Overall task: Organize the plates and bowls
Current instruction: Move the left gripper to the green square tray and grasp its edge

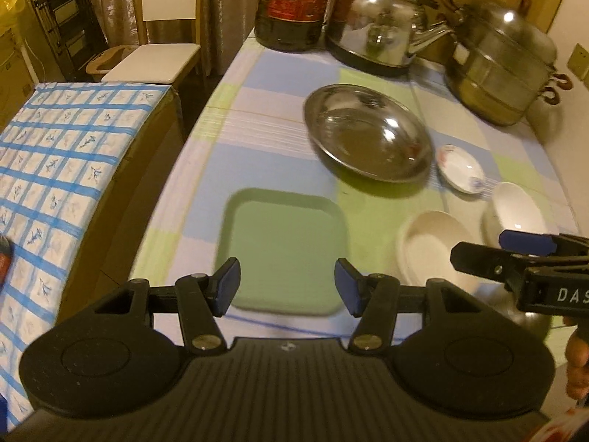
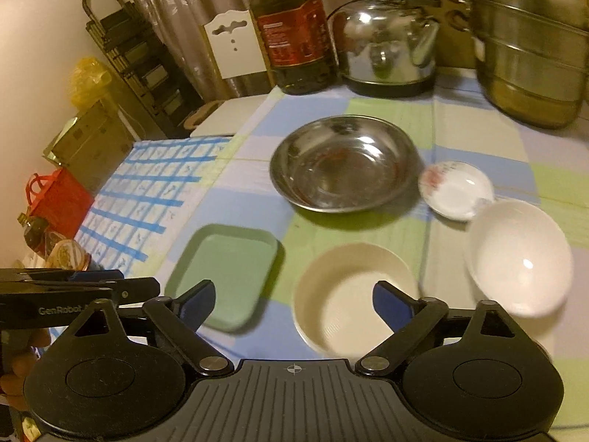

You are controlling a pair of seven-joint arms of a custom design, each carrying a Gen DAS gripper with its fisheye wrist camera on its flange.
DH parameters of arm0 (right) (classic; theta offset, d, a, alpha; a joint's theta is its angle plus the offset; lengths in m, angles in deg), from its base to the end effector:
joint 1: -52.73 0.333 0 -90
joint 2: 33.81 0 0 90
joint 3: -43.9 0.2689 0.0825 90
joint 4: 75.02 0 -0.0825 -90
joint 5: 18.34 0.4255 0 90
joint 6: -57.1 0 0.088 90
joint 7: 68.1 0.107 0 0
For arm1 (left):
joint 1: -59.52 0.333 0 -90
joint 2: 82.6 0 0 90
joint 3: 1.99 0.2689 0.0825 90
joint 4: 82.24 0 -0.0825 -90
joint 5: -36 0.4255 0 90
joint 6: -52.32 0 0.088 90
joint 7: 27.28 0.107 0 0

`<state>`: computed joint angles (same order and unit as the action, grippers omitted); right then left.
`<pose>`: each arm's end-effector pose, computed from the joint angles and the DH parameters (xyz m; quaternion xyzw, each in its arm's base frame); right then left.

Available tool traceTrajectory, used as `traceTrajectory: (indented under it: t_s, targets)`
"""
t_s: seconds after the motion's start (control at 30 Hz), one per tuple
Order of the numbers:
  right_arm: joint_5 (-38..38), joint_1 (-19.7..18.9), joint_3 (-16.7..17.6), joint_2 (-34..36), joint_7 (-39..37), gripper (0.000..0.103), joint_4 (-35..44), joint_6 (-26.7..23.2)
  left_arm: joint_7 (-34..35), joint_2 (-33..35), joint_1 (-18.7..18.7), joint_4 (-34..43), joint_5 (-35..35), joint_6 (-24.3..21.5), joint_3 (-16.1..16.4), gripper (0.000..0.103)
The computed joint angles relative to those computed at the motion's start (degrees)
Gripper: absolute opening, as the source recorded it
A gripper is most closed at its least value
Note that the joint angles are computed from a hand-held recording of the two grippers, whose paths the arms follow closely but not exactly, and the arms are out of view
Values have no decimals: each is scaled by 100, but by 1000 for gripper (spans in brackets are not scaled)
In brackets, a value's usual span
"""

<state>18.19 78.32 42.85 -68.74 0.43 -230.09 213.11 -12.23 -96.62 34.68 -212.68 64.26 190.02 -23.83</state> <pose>0.4214 0.1689 0.4167 -0.7497 0.5544 -0.0443 0.3587 0.3818 -0.4035 0.4219 -0.7340 0.6151 -0.2214 0.1839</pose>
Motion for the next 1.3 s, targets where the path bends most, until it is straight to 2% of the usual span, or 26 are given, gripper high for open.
traceTrajectory:
  t_s: [0.2, 0.4, 0.6, 0.97, 1.17, 1.3]
  targets:
    - [227, 169, 85, 1008, 26, 81, 707, 88, 719, 193, 141, -138, -358, 379, 310, 50]
    - [239, 73, 301, 1842, 177, 68, 1316, -116, 1354, 403, 288, -240, -692, 756, 459, 45]
    - [88, -51, 528, 2304, 374, 56, 1682, -310, 1876, 621, 408, -253, -997, 954, 552, 37]
    - [-1247, -252, 835, 2894, 1448, 40, 2189, -635, 2662, 973, 528, -145, -1467, 1153, 628, 28]
    - [-2279, -276, 928, 3043, 1951, 32, 2387, -847, 2908, 1049, 569, -116, -1652, 1156, 647, 15]
    - [-2307, -244, 903, 3103, 1944, 31, 2454, -848, 2995, 1099, 583, -73, -1637, 1125, 637, 11]
